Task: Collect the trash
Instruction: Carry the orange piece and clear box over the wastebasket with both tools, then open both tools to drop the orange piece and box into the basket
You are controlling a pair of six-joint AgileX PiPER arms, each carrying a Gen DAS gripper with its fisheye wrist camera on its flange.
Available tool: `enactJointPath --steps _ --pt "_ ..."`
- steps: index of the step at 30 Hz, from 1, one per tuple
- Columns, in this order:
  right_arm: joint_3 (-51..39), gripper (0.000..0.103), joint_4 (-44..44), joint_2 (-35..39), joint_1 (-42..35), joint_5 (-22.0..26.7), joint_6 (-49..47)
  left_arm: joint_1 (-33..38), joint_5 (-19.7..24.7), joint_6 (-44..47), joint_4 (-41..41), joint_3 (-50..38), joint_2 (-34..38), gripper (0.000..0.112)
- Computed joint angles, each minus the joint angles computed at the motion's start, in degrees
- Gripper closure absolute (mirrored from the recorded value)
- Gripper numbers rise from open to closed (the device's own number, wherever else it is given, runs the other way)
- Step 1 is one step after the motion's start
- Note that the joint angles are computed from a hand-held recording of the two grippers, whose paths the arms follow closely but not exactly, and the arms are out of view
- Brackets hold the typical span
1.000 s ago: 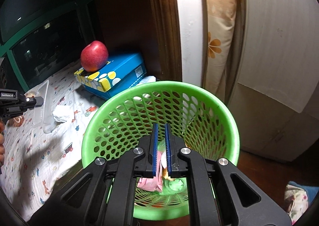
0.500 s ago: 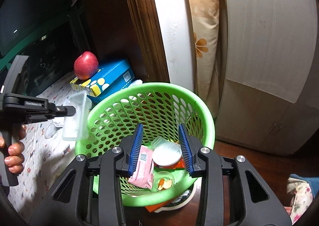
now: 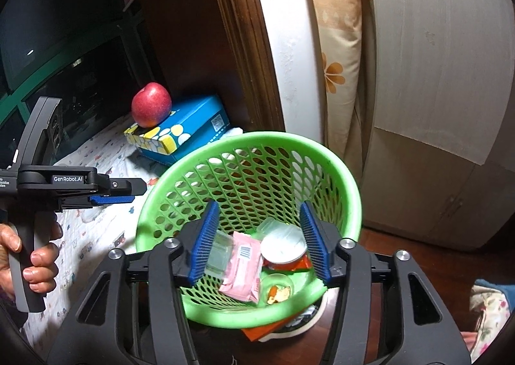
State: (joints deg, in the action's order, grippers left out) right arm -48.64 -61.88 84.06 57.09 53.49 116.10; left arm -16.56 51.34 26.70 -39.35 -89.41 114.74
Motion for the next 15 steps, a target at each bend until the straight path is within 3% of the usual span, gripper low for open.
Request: enactJointPath --steps 8,9,15 --pt "-5.8 0.032 -0.8 4.3 0.0 -1.7 -3.4 6.6 -2.9 1.3 3.7 3.8 -3.1 0.055" --pt "-6.7 0.031 -0.9 5.0 -0.2 -2.2 -4.0 7.6 -3.5 1.3 4.4 4.1 -3.2 0.049" --pt "-13.4 0.026 -0.4 10.1 -1.2 -5.5 -8.7 13.4 -7.4 1.5 9.1 5.4 -3.3 0.039"
